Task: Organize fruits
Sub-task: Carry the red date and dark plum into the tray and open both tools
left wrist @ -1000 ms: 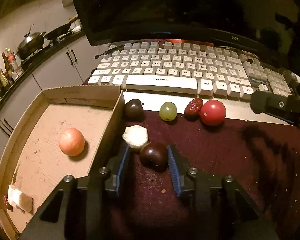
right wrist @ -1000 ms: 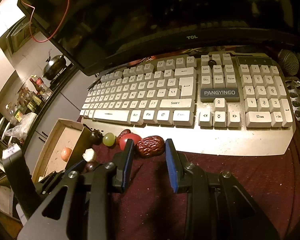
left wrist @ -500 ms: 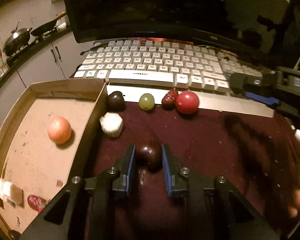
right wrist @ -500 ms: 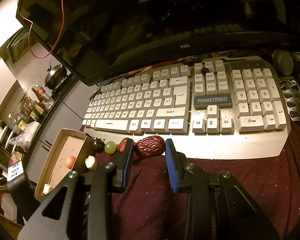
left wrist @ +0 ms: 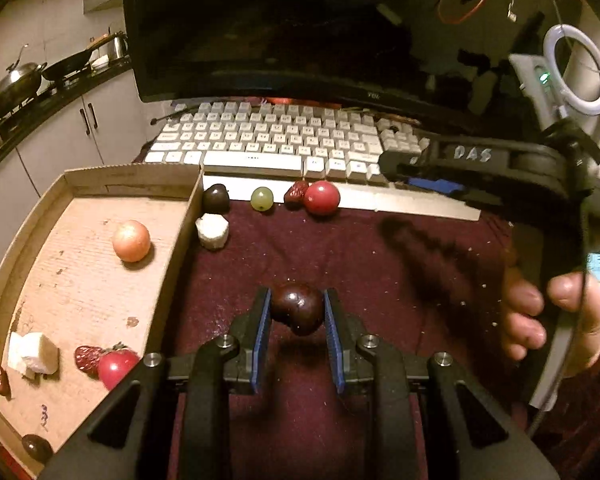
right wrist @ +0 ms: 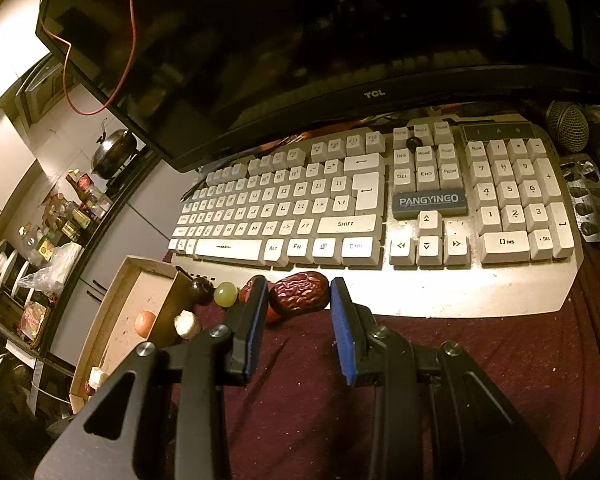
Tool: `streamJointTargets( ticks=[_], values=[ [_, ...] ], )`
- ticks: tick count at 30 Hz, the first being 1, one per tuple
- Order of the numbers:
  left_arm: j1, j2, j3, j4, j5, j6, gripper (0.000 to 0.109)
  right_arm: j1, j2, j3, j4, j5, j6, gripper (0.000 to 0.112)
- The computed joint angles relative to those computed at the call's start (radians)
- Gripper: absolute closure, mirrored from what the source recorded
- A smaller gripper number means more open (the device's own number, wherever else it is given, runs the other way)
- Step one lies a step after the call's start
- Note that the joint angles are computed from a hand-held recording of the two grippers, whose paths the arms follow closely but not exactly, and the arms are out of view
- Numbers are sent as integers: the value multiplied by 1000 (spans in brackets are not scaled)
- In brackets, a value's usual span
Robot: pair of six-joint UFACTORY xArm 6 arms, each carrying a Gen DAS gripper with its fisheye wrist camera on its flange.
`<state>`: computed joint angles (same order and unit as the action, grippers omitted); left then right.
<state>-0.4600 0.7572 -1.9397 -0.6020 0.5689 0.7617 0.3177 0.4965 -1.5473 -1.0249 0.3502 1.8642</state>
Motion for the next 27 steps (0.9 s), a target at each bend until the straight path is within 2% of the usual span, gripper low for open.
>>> streamJointTargets(
  ticks=[4,9,13,17,22,27],
  values=[
    [8,-73,94,-59,-66,68,84,8,13,-20,13,-2,-37,79],
    [31,-133,174,-89,-130,88,84,26,40,-66,6,-12,-68,79],
    [60,-154,199,-99,-153,88,84,54,75,-128,0,-6,-103,79],
    [89,-152,208,-108,-213,99,84,100,134,-223,35,9,-163,79],
    [130,-110,181,-47,-280,32,84,163,224,-355,105,24,-260,79],
    [163,-52,132,51,-316,-53,84,226,384,-600,226,57,-411,79]
  ],
)
